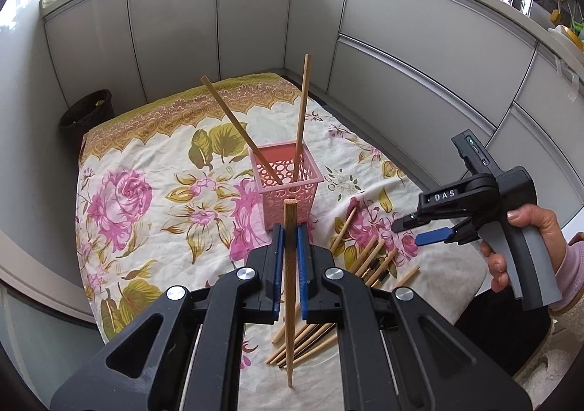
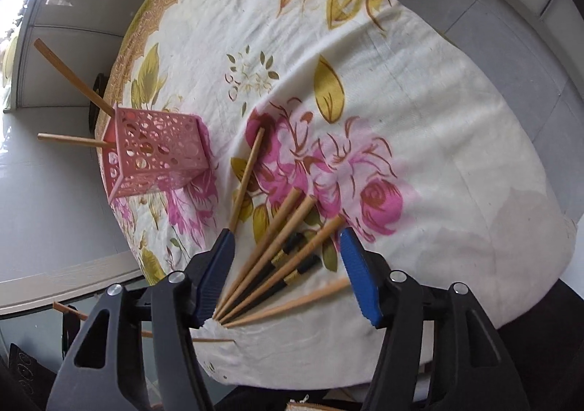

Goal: Organize utensils

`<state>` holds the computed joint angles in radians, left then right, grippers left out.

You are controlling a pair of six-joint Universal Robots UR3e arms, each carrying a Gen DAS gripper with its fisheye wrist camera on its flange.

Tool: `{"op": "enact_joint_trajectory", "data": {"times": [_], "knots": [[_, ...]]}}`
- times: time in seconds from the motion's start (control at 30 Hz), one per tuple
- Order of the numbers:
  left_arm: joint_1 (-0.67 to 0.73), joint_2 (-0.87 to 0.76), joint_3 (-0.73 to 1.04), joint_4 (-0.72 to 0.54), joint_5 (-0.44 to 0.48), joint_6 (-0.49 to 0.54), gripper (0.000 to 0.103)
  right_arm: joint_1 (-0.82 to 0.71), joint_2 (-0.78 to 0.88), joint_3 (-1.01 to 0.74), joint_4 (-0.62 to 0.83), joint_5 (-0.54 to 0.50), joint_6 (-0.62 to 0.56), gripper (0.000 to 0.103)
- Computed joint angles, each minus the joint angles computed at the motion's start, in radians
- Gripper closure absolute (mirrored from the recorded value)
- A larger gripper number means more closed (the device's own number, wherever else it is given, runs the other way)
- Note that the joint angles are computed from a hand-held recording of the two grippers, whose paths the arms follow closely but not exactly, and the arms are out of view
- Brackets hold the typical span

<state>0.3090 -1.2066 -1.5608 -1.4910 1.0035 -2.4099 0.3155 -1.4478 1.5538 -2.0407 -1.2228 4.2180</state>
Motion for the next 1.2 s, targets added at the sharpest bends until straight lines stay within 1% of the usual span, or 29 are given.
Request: {"op": "enact_joint_trajectory", "data": {"times": [0.1, 0.13, 0.17, 0.23, 0.3, 0.33, 0.43, 0.47, 0.5, 0.53, 0.57, 0.67, 0.77, 0.8, 0.83, 0.9, 0.97, 1.0, 1.03, 1.07, 1.1, 1.13, 1.17, 1.2], "knots": [[0.027, 0.014, 0.003, -0.03, -0.026, 0.024, 0.097, 0.029, -0.063, 0.052, 0.104, -0.004, 0.044, 0.058], [0.033, 0.017, 0.003, -0.036, -0.033, 0.029, 0.097, 0.039, -0.079, 0.082, 0.121, 0.003, 0.063, 0.067], [0.039, 0.018, 0.003, -0.041, -0.039, 0.032, 0.097, 0.047, -0.088, 0.108, 0.13, 0.009, 0.085, 0.072], [0.047, 0.019, 0.007, -0.052, -0.052, 0.04, 0.097, 0.06, -0.086, 0.145, 0.115, 0.008, 0.133, 0.076], [0.057, 0.024, 0.012, -0.069, -0.065, 0.054, 0.097, 0.063, -0.055, 0.145, 0.094, 0.001, 0.168, 0.075], [0.064, 0.027, 0.016, -0.083, -0.073, 0.065, 0.097, 0.072, -0.039, 0.122, 0.088, -0.019, 0.19, 0.075], [0.091, 0.04, 0.028, -0.121, -0.096, 0.093, 0.097, 0.089, 0.036, 0.039, 0.079, -0.028, 0.191, 0.075], [0.1, 0.042, 0.033, -0.13, -0.101, 0.097, 0.097, 0.092, 0.066, 0.013, 0.087, -0.018, 0.184, 0.074], [0.11, 0.046, 0.036, -0.141, -0.108, 0.103, 0.097, 0.11, 0.1, -0.053, 0.132, -0.054, 0.174, 0.074], [0.119, 0.047, 0.041, -0.154, -0.114, 0.112, 0.097, 0.121, 0.14, -0.123, 0.191, -0.07, 0.144, 0.076], [0.124, 0.049, 0.043, -0.16, -0.116, 0.117, 0.097, 0.13, 0.171, -0.181, 0.24, -0.09, 0.121, 0.083], [0.132, 0.053, 0.044, -0.167, -0.118, 0.123, 0.096, 0.155, 0.217, -0.281, 0.328, -0.159, 0.039, 0.088], [0.138, 0.058, 0.047, -0.182, -0.124, 0.13, 0.096, 0.18, 0.265, -0.394, 0.434, -0.277, -0.02, 0.09], [0.138, 0.059, 0.047, -0.182, -0.124, 0.131, 0.096, 0.179, 0.265, -0.405, 0.461, -0.308, -0.044, 0.089], [0.136, 0.061, 0.048, -0.182, -0.123, 0.13, 0.096, 0.166, 0.262, -0.402, 0.472, -0.295, -0.08, 0.091], [0.133, 0.063, 0.043, -0.175, -0.12, 0.125, 0.096, 0.136, 0.228, -0.353, 0.455, -0.266, -0.091, 0.091], [0.124, 0.06, 0.039, -0.161, -0.114, 0.113, 0.096, 0.143, 0.248, -0.385, 0.476, -0.277, -0.13, 0.081], [0.12, 0.058, 0.039, -0.154, -0.109, 0.105, 0.096, 0.15, 0.249, -0.384, 0.461, -0.287, -0.12, 0.076], [0.115, 0.056, 0.04, -0.148, -0.105, 0.099, 0.096, 0.155, 0.249, -0.376, 0.435, -0.291, -0.106, 0.064], [0.111, 0.055, 0.042, -0.147, -0.102, 0.097, 0.096, 0.162, 0.255, -0.378, 0.418, -0.301, -0.093, 0.058], [0.108, 0.055, 0.042, -0.144, -0.098, 0.094, 0.096, 0.177, 0.28, -0.412, 0.423, -0.326, -0.075, 0.057], [0.105, 0.055, 0.042, -0.138, -0.094, 0.089, 0.096, 0.196, 0.31, -0.455, 0.442, -0.367, -0.06, 0.061], [0.104, 0.058, 0.042, -0.136, -0.09, 0.087, 0.096, 0.221, 0.345, -0.513, 0.477, -0.417, -0.049, 0.073], [0.106, 0.061, 0.043, -0.141, -0.088, 0.089, 0.096, 0.246, 0.372, -0.553, 0.497, -0.467, -0.053, 0.078]]}}
